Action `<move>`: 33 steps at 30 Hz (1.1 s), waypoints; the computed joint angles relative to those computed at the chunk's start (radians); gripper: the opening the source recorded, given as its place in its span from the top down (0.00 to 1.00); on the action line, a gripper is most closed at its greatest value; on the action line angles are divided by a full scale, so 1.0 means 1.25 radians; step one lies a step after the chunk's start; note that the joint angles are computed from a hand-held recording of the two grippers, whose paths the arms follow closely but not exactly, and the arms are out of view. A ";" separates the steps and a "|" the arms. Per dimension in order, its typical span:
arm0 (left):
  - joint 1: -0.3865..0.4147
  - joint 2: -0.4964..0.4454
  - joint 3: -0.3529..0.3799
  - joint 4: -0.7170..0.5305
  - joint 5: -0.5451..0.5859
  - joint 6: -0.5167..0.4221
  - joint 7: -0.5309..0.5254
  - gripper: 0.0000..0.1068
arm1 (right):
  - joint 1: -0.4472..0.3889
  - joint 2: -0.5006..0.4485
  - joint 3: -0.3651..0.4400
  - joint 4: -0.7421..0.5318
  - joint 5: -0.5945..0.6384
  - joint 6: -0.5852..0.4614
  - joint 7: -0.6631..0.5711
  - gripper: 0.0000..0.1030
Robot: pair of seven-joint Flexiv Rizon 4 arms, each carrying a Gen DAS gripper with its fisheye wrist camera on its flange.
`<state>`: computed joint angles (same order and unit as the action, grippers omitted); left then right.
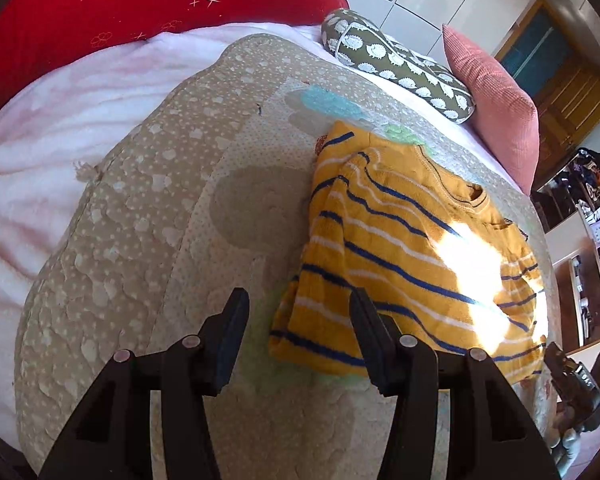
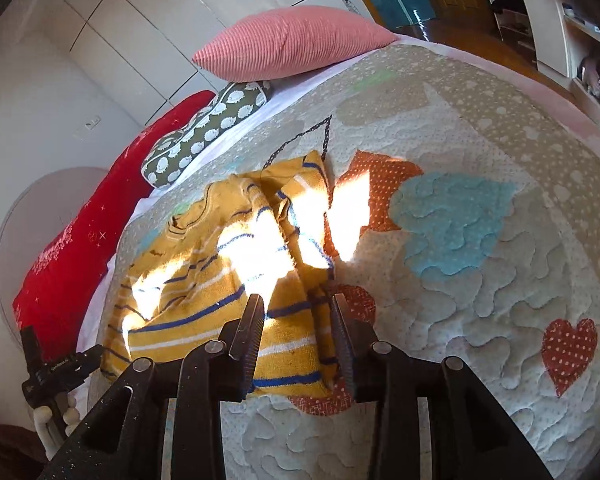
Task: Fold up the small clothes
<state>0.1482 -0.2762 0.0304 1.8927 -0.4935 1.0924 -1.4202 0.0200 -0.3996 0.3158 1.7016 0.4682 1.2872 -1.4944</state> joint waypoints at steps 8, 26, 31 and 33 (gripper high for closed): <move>0.016 0.026 0.009 0.022 -0.017 -0.022 0.029 0.51 | 0.109 0.004 -0.117 0.059 -0.181 -0.017 0.123 0.93; 0.036 -0.023 0.001 -0.049 -0.045 -0.114 0.142 0.95 | -0.062 0.096 0.028 0.076 0.201 -0.024 -0.087 0.72; 0.008 -0.030 0.021 -0.052 0.050 -0.098 0.097 0.95 | -0.067 0.073 0.023 0.037 0.341 -0.062 -0.171 0.61; 0.010 -0.033 0.019 -0.050 0.054 -0.095 0.085 0.95 | -0.045 0.058 0.006 0.026 0.341 -0.075 -0.153 0.58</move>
<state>0.1602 -0.3171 0.0538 1.8305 -0.4257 0.9736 -1.3136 -0.0360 -0.3268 0.3233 1.7339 0.8940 1.1935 -1.6860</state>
